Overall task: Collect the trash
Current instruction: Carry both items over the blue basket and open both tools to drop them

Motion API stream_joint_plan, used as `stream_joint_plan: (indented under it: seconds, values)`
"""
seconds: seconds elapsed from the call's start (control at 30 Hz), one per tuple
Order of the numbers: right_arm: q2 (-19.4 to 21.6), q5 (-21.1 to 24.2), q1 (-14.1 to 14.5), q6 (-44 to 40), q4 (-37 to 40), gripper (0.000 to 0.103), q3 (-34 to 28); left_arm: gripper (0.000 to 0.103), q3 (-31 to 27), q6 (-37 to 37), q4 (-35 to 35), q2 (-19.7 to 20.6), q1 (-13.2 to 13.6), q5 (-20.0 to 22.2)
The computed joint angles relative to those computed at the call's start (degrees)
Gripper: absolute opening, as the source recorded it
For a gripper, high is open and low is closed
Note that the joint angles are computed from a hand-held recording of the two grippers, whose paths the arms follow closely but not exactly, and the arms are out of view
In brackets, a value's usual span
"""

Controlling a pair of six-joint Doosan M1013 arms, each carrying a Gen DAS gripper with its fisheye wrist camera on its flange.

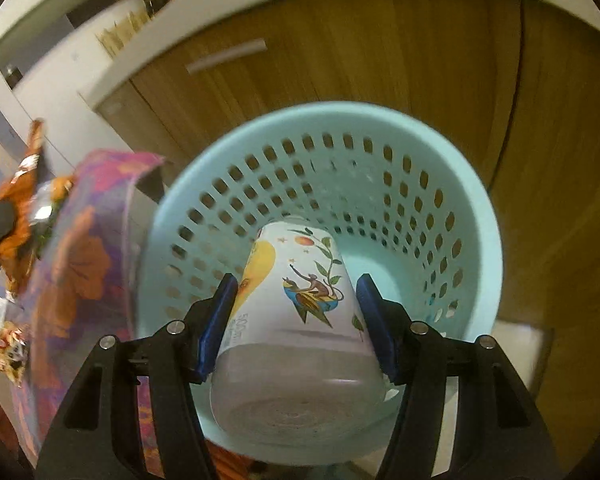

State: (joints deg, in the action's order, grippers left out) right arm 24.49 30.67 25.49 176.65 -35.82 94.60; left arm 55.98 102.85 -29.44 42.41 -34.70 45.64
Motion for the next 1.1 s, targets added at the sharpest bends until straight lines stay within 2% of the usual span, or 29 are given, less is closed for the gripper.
stream_joint_plan:
  seconds: [0.13, 0.3, 0.6, 0.67, 0.77, 0.93, 1.1]
  values:
    - [0.69, 0.2, -0.7, -5.19, 5.27, 0.058, -1.15, 0.036, -4.46, -3.42, 4.75, 3.1, -1.1, 3.84]
    - [-0.26, -2.99, -1.76, -6.36, 8.5, 0.059, 0.48, 0.037, -8.19, -4.69, 8.16, 5.56, -2.24, 7.69]
    - [-4.29, -4.23, -1.54, 6.9, -2.54, 0.062, 4.66, 0.042, -12.01, -6.79, 12.26, 8.49, -3.82, 12.22]
    - [-4.9, -3.98, -1.35, 8.54, -3.97, 0.062, 5.19, 0.05, -11.75, -6.71, 13.26, 8.49, -4.15, 11.93]
    - [-5.15, -3.24, -1.04, 9.84, -5.6, 0.062, 5.3, 0.057, -11.12, -5.52, 13.62, 8.05, -4.27, 11.59]
    - [-5.87, -2.77, -0.45, 12.58, -8.3, 0.062, 5.72, 0.06, -7.98, -4.06, 11.96, 5.82, -3.67, 8.46]
    - [-5.99, 0.64, 1.03, 14.88, -12.96, 0.062, 4.33, 0.062, -2.75, -0.27, 7.26, 2.34, -2.62, 3.36]
